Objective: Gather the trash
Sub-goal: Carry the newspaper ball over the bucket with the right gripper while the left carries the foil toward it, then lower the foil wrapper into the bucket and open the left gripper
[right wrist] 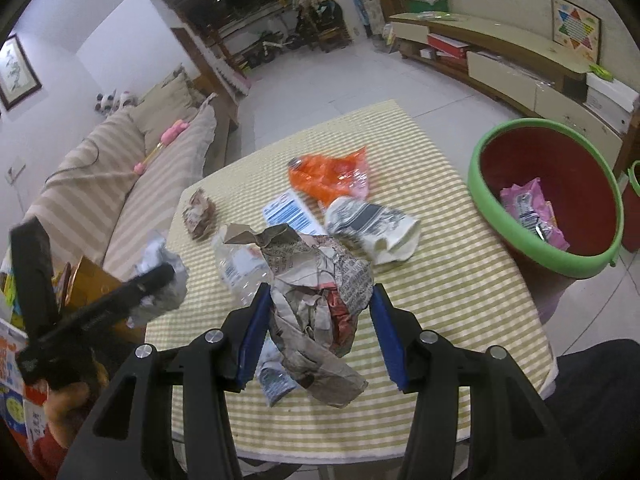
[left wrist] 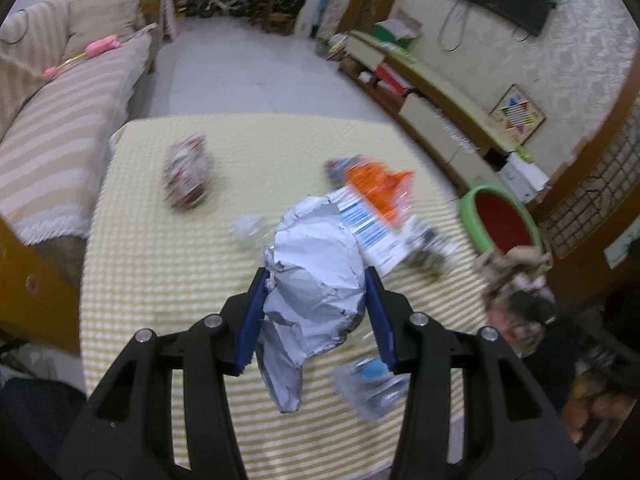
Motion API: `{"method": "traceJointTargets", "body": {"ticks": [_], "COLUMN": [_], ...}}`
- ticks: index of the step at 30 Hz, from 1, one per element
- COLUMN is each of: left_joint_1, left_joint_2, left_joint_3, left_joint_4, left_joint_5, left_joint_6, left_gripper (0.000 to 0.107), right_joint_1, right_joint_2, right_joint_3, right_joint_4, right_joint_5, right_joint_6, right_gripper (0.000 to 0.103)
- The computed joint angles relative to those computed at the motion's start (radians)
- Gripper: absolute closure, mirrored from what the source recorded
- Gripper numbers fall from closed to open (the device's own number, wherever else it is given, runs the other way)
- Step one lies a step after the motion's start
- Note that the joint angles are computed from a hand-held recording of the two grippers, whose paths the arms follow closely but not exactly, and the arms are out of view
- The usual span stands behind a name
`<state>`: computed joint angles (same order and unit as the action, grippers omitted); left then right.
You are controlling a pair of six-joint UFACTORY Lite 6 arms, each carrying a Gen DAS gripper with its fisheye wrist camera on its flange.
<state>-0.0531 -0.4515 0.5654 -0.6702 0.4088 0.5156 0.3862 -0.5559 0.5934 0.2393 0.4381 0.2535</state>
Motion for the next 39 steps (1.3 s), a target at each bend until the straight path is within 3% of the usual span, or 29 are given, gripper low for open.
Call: {"method": "traceJointTargets", "body": {"ticks": [13,23,30,39], "left_joint_1": [-0.376,-0.544,-0.596,-0.598], "left_joint_2": [0.389,0.672,0.707,0.642], "left_joint_3": [0.386,0.685,0.74,0.694], "left_joint_4": [0.058,0.105,0.168,0.245], "left_joint_5": [-0.134,-0.132,-0.137,-0.129], "left_joint_6": [-0.214,-0.295,-0.368,-0.45], "left_gripper": [0.062,0.062,0.062,0.062], "right_joint_1": [-0.471,-0.862,-1.015,-1.012], "right_joint_2": [0.009,0.109,0.169,0.175], "right_joint_3": [0.057,0.125,0.163,0.187], "right_joint_4": [0.355,0.566,0.624,0.597], "right_joint_5": [0.09,0.182,0.222,0.248], "right_joint_6": [-0.574,-0.93,-1.064,-1.046], "right_gripper": [0.055,0.055,0.055,0.055]}}
